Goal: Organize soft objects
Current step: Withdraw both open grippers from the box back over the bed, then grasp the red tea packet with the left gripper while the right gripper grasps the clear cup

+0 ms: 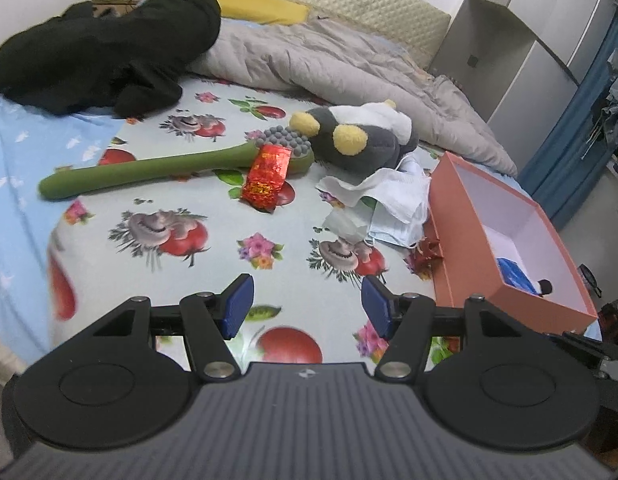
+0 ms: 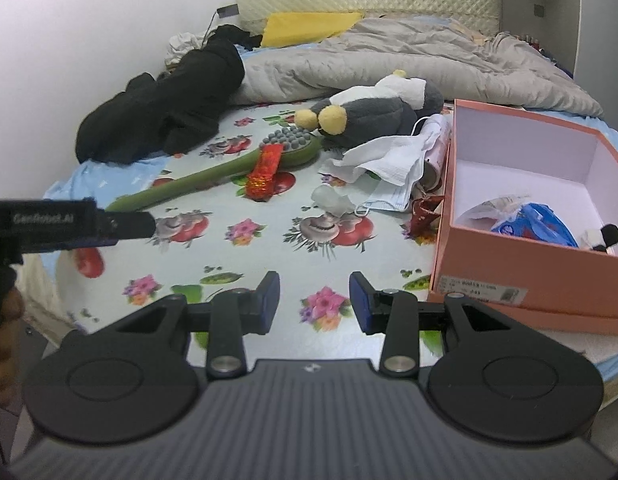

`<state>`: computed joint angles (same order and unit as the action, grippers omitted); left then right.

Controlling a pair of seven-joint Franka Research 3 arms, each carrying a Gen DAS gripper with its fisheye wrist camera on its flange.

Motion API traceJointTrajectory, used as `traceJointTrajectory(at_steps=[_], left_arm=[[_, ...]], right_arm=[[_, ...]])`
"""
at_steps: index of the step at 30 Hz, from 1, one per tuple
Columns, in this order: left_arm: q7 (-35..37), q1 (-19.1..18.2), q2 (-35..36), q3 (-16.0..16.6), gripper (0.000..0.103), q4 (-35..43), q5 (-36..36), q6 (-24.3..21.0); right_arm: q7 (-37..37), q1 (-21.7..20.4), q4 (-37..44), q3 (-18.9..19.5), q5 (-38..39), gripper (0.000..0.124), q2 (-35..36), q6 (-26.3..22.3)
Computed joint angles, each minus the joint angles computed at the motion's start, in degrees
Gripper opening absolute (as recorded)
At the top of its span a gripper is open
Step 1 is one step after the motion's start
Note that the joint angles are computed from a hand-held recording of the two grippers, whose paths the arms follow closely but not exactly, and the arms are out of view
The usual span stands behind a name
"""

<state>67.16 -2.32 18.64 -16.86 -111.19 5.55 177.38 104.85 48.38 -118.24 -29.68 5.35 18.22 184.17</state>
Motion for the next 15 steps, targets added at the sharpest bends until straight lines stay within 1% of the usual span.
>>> traceJointTrajectory(at_steps=[1,6,11,15], left_arm=[[-0.3,-0.9,2.0,1.0,0.068,2.6,0.7,-1.1],[-0.6,-2.8,10.8,3.2,0.068,13.8,2.4,-5.6],[0.6,-3.5,20.2,3.9,0.068,26.7,2.8,-11.7],[1.3,-4.8,27.3,5.3,0.068,37.8,3.2,-17.6]], right_arm=[[-0.7,-2.7,1.4,2.5,0.3,0.042,1.0,-0.2],[-2.2,-10.7,8.9,9.6,1.5,0.042,7.1,-2.1],[-3.1,-15.4,16.8,13.6,1.8,0.042,13.2,-4.3],[-3.0,-17.7,23.5,15.0,1.3,0.042,18.1,-6.9]])
